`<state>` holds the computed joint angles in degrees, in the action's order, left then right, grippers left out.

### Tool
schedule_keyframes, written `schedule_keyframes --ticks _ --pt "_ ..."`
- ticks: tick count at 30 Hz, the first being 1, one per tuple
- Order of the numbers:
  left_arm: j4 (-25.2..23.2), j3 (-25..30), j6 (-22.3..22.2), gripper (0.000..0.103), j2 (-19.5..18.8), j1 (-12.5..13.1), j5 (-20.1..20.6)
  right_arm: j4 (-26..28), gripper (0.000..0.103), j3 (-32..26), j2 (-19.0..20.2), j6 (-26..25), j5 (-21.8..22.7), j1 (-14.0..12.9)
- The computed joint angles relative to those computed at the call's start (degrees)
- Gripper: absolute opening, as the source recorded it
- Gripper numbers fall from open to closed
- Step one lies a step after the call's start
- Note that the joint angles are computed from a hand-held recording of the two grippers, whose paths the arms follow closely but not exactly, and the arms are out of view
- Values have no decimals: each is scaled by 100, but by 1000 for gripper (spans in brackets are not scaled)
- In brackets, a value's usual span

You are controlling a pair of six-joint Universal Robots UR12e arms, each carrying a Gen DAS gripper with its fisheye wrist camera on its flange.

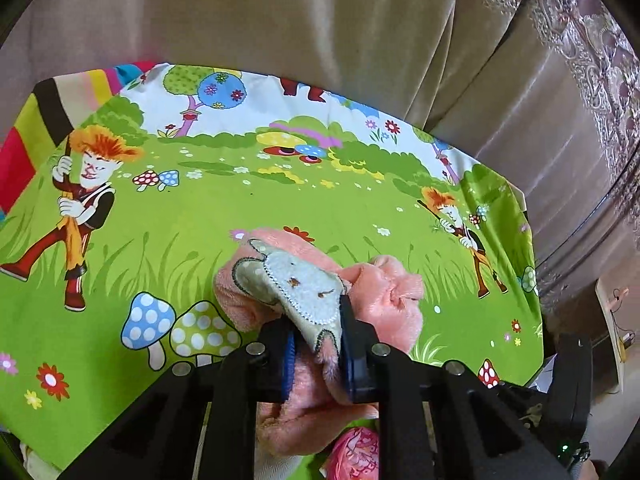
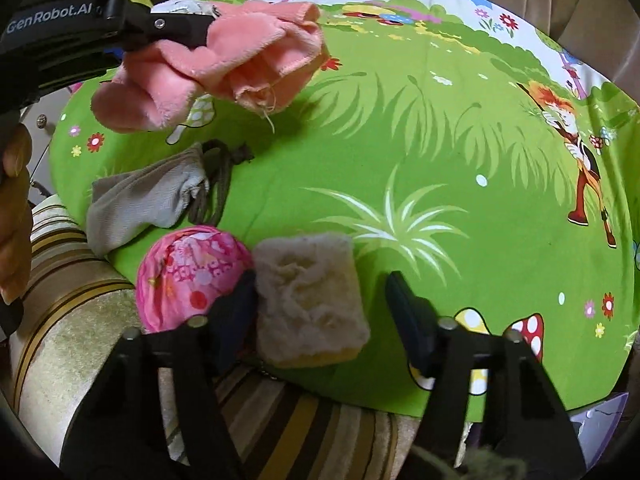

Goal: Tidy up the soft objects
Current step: 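Grasp the pink towel with the left tool while the right tool grasps the beige sponge, then carry the pink towel and beige sponge over the purple box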

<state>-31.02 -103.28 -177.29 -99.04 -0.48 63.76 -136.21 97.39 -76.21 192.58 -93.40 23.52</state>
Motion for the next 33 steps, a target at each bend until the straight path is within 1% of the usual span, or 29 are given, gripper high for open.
schedule_keyframes --ticks 1,2,5,6,13,20,25,33 --pt "24 -24 -21 19 18 4 -6 -28 57 4 -3 -37 -8 11" --pt "65 -55 -44 19 43 12 -6 -64 52 16 -13 -61 -19 29" --pt "129 -135 -87 19 115 51 -66 -104 50 35 -43 -20 -289 99" --pt "155 -162 -102 19 144 58 -66 -144 50 61 -64 4 -259 89" --pt "241 -368 -144 19 359 96 -216 -536 49 294 -271 438 -533 105" --pt "240 -570 -163 19 579 97 -393 -667 49 503 -519 768 -763 188" --pt "233 -710 -127 19 742 76 -495 -789 49 683 -715 944 -880 191" --pt "154 -882 52 19 970 -45 -613 -831 49 986 -1065 1233 -1166 273"
